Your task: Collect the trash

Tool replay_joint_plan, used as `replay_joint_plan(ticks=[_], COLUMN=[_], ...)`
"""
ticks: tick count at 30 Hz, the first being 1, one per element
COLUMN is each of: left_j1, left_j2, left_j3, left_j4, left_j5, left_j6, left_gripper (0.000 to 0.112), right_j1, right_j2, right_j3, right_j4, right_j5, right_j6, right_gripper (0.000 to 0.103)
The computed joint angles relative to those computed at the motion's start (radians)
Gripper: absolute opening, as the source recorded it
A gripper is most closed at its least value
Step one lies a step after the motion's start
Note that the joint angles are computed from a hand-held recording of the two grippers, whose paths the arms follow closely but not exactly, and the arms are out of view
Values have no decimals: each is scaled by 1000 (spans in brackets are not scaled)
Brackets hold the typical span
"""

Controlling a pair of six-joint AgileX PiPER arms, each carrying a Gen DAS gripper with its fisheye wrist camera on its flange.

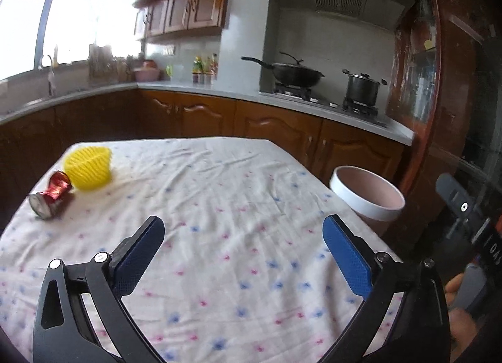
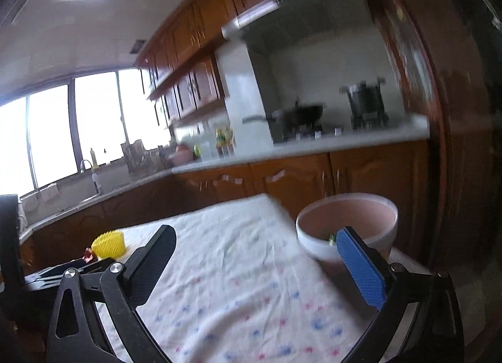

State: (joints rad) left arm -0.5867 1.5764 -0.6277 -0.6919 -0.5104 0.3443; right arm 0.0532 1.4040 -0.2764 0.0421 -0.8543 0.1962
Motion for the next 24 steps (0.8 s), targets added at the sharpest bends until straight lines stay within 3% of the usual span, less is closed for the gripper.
replay_joint_plan(ticks=[3,24], left_j1=[-1,-19], left_j2=[13,75], left_j3=[13,70], left_j4=[-26,-69], left_j5=[-18,-133], left_j6=[10,13], left_gripper=[103,103], right_j1=[40,135], right_j2=[30,189], right_j3=[6,-8], right_j4=[67,115], right_j5=[-55,-57], right_j6=[-37,-84], right_gripper=[103,103])
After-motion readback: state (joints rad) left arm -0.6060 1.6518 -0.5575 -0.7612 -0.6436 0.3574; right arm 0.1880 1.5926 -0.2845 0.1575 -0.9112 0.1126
